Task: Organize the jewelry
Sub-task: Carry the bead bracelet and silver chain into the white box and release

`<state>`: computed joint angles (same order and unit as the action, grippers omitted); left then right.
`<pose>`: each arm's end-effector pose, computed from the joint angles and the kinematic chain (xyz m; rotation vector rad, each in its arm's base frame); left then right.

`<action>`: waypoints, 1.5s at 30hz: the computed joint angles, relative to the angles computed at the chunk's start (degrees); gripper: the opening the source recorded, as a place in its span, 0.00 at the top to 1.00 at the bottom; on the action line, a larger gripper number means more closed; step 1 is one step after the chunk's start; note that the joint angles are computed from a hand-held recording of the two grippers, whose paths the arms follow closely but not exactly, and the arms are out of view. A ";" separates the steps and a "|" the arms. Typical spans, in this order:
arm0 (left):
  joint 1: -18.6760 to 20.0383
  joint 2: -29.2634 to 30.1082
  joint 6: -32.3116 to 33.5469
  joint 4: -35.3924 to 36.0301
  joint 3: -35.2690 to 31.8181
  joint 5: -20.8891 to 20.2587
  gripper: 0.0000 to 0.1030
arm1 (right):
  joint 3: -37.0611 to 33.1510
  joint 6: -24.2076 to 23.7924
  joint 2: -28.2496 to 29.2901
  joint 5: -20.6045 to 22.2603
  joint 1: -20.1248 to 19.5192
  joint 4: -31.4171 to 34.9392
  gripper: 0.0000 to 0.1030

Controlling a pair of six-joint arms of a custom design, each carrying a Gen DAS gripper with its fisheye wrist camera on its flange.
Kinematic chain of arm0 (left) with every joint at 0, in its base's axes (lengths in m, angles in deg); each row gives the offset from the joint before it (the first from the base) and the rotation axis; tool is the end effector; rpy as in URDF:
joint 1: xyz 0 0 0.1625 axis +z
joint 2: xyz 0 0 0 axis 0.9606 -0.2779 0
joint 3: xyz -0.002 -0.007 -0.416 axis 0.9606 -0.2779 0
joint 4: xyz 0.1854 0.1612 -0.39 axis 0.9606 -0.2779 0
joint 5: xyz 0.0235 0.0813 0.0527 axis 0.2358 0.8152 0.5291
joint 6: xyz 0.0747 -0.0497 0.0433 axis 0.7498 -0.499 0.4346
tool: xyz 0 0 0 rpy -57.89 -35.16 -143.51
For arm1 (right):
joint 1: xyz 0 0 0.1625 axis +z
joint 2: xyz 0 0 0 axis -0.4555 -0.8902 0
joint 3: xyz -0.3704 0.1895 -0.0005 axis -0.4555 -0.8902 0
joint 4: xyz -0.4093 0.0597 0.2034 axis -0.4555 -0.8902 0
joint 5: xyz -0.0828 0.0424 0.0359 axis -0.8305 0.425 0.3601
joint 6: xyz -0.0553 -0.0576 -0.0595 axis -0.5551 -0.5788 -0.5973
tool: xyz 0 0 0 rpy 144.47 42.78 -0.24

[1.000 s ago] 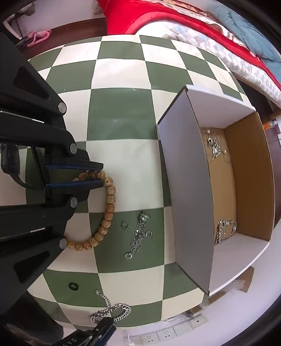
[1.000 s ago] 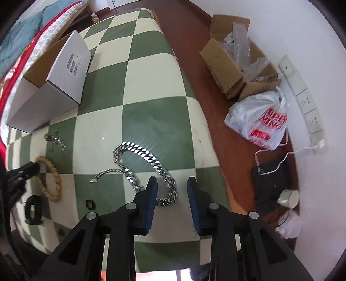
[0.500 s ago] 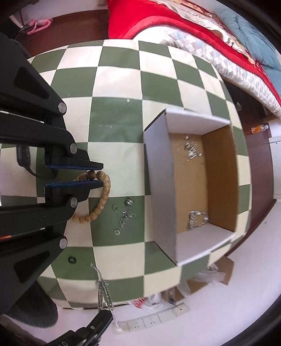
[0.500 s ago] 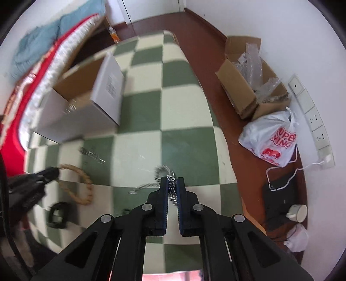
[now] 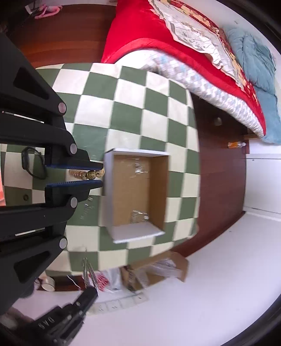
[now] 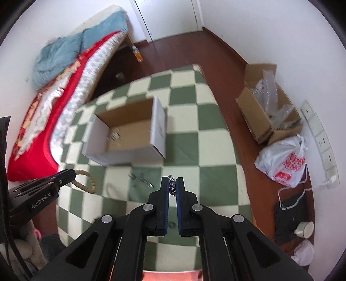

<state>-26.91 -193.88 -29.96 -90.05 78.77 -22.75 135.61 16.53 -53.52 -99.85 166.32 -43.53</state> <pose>-0.1483 -0.4408 0.4519 0.6432 2.4343 -0.2764 0.4759 -0.3347 0.0455 -0.3705 -2.3403 0.7994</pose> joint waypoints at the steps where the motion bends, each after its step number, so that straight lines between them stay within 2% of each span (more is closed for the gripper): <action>1: 0.00 0.65 0.02 -0.46 -0.80 -0.14 0.94 | -0.86 -0.78 0.22 -0.12 0.10 0.23 0.94; 9: 2.39 8.36 1.37 -4.73 -7.25 -1.44 0.94 | -8.33 -10.43 3.37 -2.38 -0.95 -3.05 0.94; 13: 5.21 12.15 1.81 -5.18 -9.40 -3.04 0.94 | -11.58 -15.48 5.19 -2.37 -2.26 -6.17 0.94; 17: 8.76 15.36 1.03 -4.57 -11.32 -6.31 0.94 | -14.17 -19.37 6.99 -0.65 -4.62 -8.57 0.94; 19: 10.31 16.50 0.80 -4.48 -11.78 -8.00 0.94 | -14.97 -20.60 7.66 0.61 -6.01 -8.85 0.94; 23: 12.03 17.78 0.66 -4.13 -11.70 -8.88 0.94 | -16.05 -21.70 9.12 2.73 -8.53 -8.21 0.94; 28: 14.11 19.10 0.37 -3.45 -12.40 -13.49 0.94 | -16.01 -22.04 10.37 4.69 -10.93 -7.06 0.94; 33: 14.89 19.94 -0.34 -3.14 -13.47 -17.11 0.91 | -14.34 -22.12 10.00 7.42 -12.56 -8.77 0.94; 35: 14.58 20.06 -0.64 -3.43 -13.67 -16.48 0.89 | -13.56 -22.24 9.50 9.82 -13.36 -10.14 0.94; 36: 14.11 19.82 -0.56 -3.79 -13.48 -15.50 0.83 | -13.23 -22.19 9.25 10.76 -13.59 -10.83 0.93; 38: 13.08 19.29 -0.04 -4.74 -12.94 -12.88 0.55 | -12.87 -21.32 8.84 11.36 -13.91 -10.79 0.92; 39: 12.63 18.92 -0.06 -5.30 -12.59 -11.37 0.29 | -12.72 -20.95 8.61 11.46 -14.01 -10.73 0.87; 40: 12.00 18.31 0.05 -6.16 -11.97 -9.19 0.19 | -12.92 -20.31 8.53 10.94 -13.93 -9.78 0.81; 42: 10.72 17.08 1.01 -7.98 -10.48 -4.61 0.18 | -13.19 -18.81 8.28 10.05 -13.65 -7.97 0.50; 45: 8.93 15.58 2.31 -8.56 -8.22 3.38 0.01 | -14.76 -16.48 8.45 7.58 -12.84 -2.07 0.38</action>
